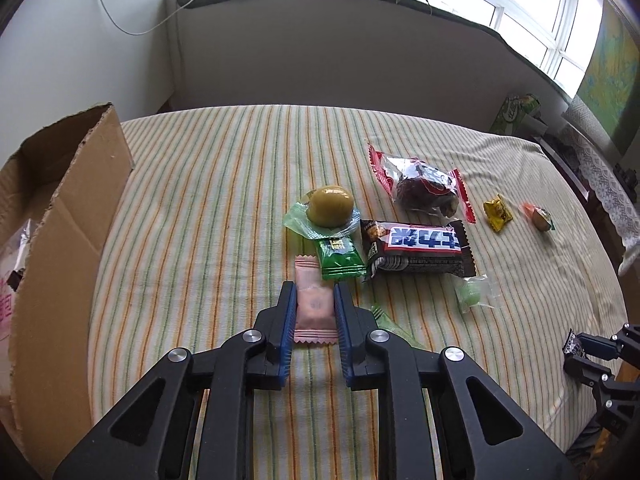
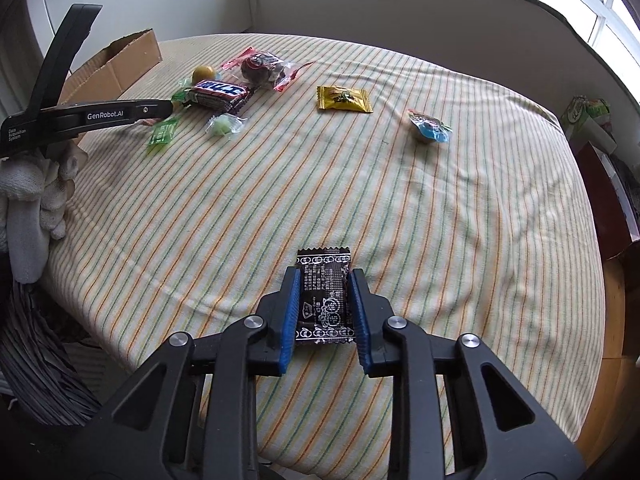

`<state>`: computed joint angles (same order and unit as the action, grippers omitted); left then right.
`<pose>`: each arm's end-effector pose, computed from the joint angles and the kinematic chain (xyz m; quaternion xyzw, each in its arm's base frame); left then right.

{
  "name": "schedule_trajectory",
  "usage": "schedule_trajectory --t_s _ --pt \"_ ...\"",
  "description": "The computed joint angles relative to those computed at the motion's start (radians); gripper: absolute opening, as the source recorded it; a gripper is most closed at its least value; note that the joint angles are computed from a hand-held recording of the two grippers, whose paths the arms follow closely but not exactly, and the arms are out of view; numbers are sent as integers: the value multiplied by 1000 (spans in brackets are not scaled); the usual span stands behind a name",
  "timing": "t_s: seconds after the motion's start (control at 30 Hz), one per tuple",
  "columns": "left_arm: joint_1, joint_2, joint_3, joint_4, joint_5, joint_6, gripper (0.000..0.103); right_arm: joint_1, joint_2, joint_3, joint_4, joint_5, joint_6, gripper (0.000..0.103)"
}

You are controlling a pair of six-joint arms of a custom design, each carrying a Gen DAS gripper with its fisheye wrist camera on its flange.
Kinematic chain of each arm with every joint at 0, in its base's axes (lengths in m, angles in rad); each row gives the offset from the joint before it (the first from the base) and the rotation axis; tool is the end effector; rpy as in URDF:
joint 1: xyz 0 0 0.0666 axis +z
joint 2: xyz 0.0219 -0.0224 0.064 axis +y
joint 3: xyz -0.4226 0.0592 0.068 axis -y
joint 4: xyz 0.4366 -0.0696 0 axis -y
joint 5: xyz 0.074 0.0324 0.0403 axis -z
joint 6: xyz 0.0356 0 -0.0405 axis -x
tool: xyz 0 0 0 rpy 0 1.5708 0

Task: Organize snacks
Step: 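Grasp the pink wafer with the left tool while the right tool grasps the dark candy, then carry the pink wafer and dark candy into the box and release both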

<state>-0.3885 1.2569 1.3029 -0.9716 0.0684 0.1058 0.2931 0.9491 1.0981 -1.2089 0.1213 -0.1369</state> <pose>0.4227 -0.1761 0.4860 0.1443 0.9369 -0.1090 0.2993 0.3040 0.0868 0.4831 -0.0601 0.9640 -0.0035 0.2589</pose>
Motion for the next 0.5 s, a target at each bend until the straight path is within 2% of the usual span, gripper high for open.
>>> schedule_trajectory --t_s 0.5 --pt "29 -43 -16 13 19 11 17 -17 -16 11 31 3 -19 25"
